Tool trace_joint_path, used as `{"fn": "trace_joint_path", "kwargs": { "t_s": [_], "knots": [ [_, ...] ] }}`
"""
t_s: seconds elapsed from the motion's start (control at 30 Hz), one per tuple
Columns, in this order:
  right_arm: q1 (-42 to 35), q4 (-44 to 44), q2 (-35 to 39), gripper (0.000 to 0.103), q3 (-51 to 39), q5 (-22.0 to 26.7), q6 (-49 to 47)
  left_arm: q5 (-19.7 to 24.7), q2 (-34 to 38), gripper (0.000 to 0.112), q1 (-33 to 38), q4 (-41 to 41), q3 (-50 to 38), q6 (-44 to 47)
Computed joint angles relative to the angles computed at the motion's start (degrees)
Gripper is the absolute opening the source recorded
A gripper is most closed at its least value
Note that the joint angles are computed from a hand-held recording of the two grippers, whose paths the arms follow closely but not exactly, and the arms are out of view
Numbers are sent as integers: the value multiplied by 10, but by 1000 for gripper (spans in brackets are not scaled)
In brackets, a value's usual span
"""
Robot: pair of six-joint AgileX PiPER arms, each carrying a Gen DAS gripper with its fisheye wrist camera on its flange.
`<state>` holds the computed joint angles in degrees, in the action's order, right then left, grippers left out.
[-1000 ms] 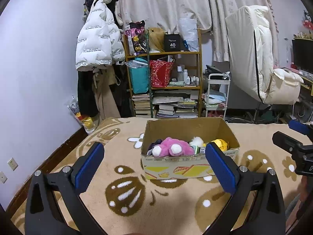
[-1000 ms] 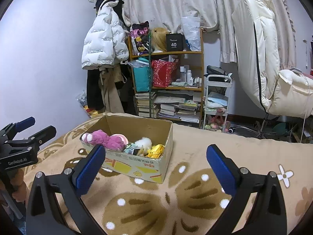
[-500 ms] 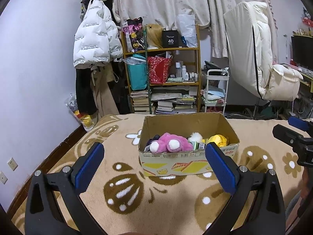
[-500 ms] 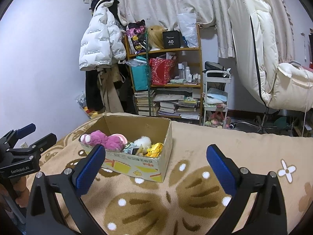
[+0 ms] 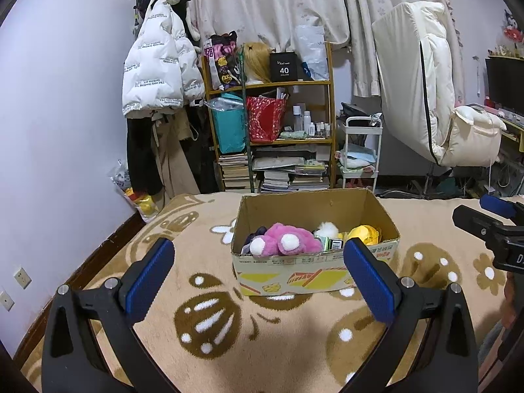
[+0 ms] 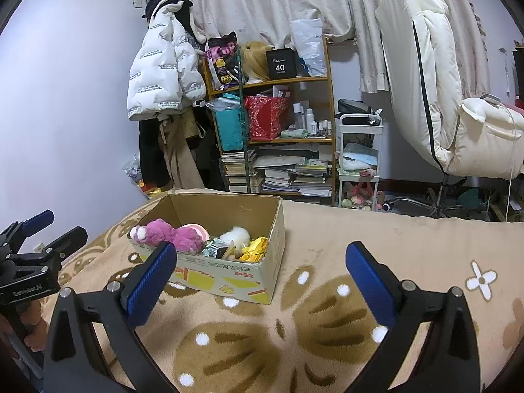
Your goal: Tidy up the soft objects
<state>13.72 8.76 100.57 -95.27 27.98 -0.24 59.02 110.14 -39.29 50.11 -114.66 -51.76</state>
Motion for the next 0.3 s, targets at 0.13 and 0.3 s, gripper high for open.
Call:
{"fn": "trace_joint_path", "kwargs": {
  "t_s": [0.13, 0.3],
  "knots": [
    [-1, 3, 0, 103, -1, 0, -2, -3, -5, 102, -2, 5, 8, -5],
    [3, -4, 1, 103, -2, 7, 10, -6, -3, 102, 1, -2, 3, 2]
  ]
}}
